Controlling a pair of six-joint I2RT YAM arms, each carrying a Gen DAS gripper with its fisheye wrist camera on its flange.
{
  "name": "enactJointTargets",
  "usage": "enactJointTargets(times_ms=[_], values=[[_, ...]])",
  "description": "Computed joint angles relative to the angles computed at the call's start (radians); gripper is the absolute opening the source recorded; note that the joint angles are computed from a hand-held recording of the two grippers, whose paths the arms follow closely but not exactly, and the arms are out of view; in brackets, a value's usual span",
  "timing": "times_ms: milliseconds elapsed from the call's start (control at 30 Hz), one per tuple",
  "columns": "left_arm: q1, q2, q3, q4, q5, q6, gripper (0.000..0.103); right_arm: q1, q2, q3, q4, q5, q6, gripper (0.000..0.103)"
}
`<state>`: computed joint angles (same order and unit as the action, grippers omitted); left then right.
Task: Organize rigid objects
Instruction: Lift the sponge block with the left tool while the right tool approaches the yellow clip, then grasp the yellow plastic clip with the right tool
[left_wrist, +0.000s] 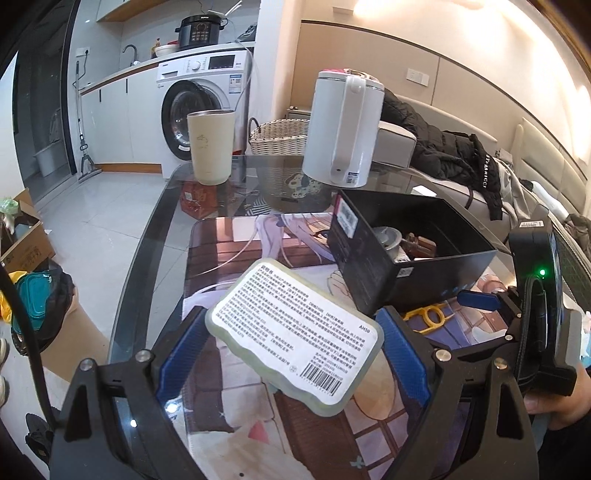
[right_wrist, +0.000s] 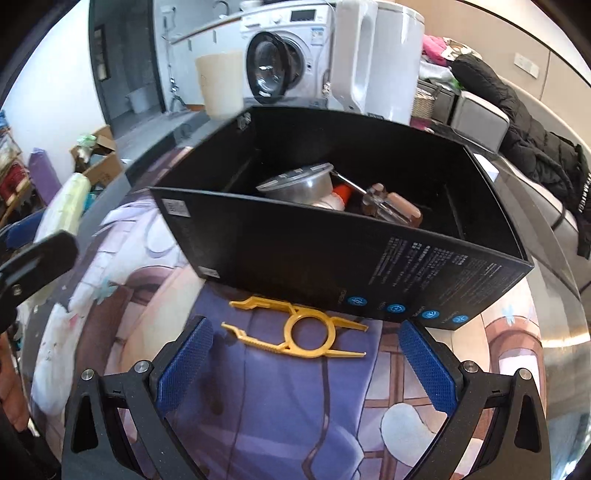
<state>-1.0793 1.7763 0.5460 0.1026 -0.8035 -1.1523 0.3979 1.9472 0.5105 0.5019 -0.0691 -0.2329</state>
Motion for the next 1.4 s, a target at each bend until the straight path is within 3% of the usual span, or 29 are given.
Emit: enactJointTargets(times_ms=[233, 533, 800, 867, 900, 967, 1400], values=[[0.014, 0.003, -0.006, 0.011, 0.006, 0.003, 0.091, 0.009, 0.013, 0.016, -0.009, 0.024, 0.031, 0.102], [0.024, 0.026, 0.019, 0.032, 0.02, 0.041, 0.091, -0.147, -0.001, 0.006, -0.032, -0.086, -0.096, 0.102], [0.037, 0.054, 0.052, 0.036, 0.036, 0.07, 0.091, -0.144, 0.013, 0.012, -0.035, -0.119, -0.123, 0.102], [0.038, 0.057, 0.059, 0.034, 0.036, 0.073, 0.091, -0.142, 0.009, 0.014, -0.042, -0.13, -0.13, 0.097], [0.038, 0.059, 0.064, 0.031, 0.037, 0.075, 0.091, -0.14, 0.004, 0.01, -0.037, -0.131, -0.129, 0.088], [0.036, 0.063, 0.071, 0.029, 0.036, 0.077, 0.091, -0.144, -0.011, 0.001, -0.034, -0.147, -0.147, 0.079], [0.013, 0.08, 0.132, -0.004, 0.016, 0.087, 0.091, -0.239, -0.084, -0.083, -0.007, -0.282, -0.289, 0.079]])
